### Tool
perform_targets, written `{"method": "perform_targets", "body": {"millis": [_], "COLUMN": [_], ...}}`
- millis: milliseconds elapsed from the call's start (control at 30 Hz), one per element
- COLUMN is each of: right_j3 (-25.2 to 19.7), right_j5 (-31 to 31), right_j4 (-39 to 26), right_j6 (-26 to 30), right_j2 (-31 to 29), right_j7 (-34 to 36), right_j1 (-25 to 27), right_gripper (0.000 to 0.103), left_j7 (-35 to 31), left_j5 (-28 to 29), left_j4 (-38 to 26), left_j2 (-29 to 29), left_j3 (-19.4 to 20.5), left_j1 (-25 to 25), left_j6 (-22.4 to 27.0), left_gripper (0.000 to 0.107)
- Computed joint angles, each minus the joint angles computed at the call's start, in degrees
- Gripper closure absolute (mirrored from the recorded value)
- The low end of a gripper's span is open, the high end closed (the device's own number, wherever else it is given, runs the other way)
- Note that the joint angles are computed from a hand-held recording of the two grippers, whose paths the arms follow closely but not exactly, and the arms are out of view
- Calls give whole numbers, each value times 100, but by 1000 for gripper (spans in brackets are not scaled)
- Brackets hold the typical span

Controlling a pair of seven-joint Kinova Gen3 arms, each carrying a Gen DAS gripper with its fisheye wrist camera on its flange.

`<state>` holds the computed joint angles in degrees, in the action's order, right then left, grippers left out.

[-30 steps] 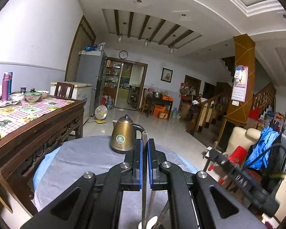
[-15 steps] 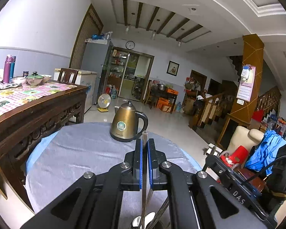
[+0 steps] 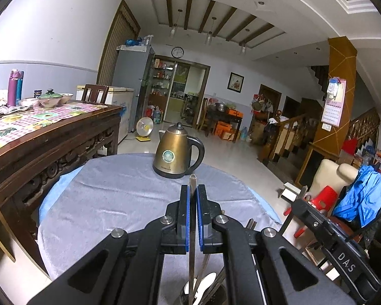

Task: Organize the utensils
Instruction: 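Lower the held chopsticks into the metal cup with both grippers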

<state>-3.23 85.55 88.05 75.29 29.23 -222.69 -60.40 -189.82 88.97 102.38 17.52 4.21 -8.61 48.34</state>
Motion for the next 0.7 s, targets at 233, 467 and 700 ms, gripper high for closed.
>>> {"method": "perform_targets", "body": {"millis": [233, 467, 700], "right_j3": [-43, -54, -64], "right_j5": [-32, -65, -49], "right_j4": [41, 40, 60], "right_j6": [-50, -49, -32], "right_j2": [-51, -62, -80], "right_j7": [22, 57, 62], "right_j1": [19, 1, -31], "right_gripper": [96, 96, 96], "left_j7": [-187, -141, -119], "left_j5": [25, -94, -163], "left_j4": [84, 91, 82], "left_j2": [-112, -183, -199], "left_j3": [-43, -53, -44], "left_j1": [79, 109, 89], "left_j6": [-201, -316, -349], "left_gripper": [102, 102, 102]}}
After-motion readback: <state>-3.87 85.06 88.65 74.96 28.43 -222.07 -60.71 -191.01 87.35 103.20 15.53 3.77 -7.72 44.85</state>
